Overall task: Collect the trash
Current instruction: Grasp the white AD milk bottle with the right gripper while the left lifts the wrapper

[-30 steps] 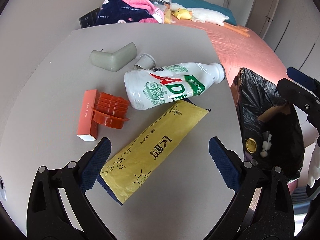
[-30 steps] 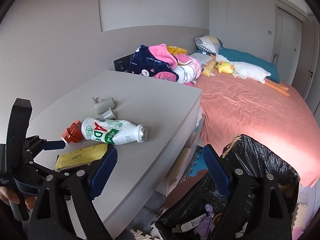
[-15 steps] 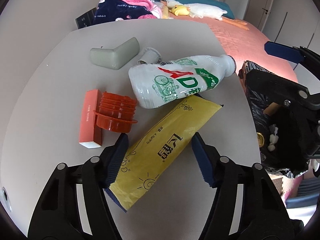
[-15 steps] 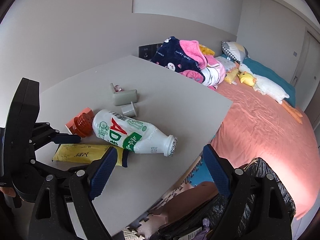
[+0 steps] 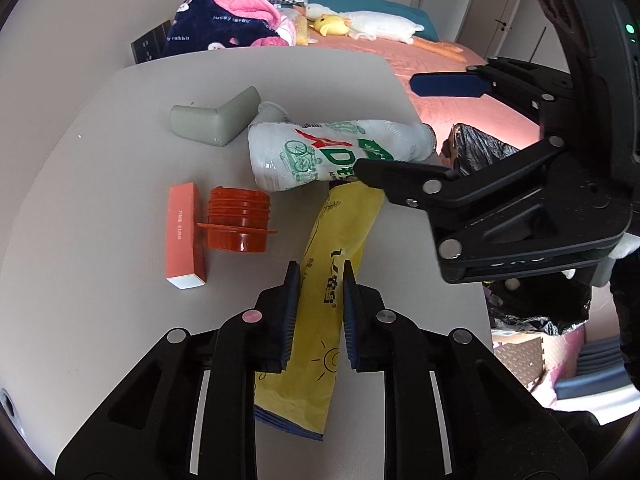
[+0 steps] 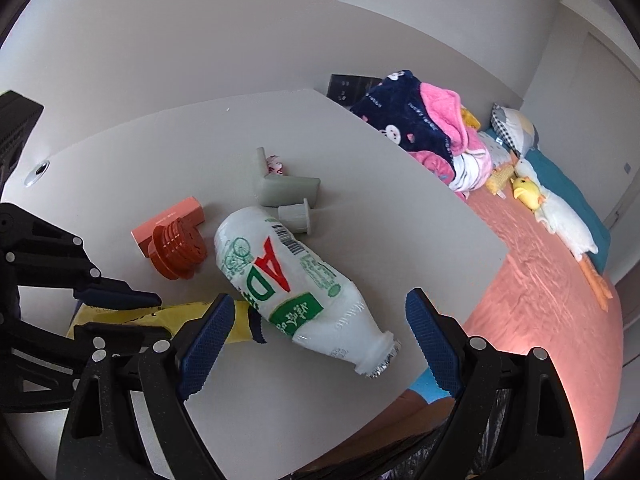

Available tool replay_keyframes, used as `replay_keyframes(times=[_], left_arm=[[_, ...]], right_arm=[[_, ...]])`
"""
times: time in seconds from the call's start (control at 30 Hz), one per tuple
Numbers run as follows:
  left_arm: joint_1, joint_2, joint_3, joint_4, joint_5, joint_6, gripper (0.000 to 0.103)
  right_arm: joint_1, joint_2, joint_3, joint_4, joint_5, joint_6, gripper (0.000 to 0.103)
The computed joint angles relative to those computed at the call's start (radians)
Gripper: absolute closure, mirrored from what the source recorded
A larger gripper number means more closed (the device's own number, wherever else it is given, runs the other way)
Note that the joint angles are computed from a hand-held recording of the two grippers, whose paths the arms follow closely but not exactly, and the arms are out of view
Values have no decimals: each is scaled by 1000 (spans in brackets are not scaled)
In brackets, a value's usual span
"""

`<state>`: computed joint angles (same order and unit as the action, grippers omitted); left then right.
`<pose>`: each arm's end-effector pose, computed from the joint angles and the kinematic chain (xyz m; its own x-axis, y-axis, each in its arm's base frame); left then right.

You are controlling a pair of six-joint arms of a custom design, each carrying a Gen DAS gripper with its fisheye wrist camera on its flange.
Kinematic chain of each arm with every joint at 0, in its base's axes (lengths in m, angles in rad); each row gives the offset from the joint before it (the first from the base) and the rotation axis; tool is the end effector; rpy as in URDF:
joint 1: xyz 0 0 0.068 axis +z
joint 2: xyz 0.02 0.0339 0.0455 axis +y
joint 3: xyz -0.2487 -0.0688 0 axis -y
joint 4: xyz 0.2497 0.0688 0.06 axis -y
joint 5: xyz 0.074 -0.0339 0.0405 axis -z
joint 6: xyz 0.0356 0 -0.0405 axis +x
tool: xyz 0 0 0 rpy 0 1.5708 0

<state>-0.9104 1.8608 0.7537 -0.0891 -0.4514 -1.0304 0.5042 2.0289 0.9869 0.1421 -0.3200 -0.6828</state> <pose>0.1934 -0.2237 0.0566 -0.8191 -0.2033 -0.5364 -0.1743 0.9791 -0.1049 0.3227 0.1909 0.0668 -0.1347 -0.7584 -0.6378 -0.9213 0.3327 -0.2011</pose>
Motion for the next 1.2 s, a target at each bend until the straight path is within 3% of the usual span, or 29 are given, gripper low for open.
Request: replay_keyframes(times=[0.23,0.43,0.53,0.6,0.83,0.9,1.2], left_arm=[[-8,-4,-20,-17,10,-21,83],[2,-28,-56,-3,17,-26,83],[-1,-28,-57,-6,16,-33,83],[1,-28,-58,-2,18,-31,83],[4,-32,-64,3,21,-30,83],[5,-34,-64,1,21,-32,83],[-9,-50,-72,25,0,-65,83]], right_arm=[[52,75,111,-96,29,-71,16],[69,166,230,-190,20,-54,16],[67,206,284,-242,4,-41,26],[62,220,304,-278,-15,-31,42],[34,186,220,-199,-70,42,54],[16,169,198,-184,-107,71,61],[-77,99,121,-137,-243,212,63]])
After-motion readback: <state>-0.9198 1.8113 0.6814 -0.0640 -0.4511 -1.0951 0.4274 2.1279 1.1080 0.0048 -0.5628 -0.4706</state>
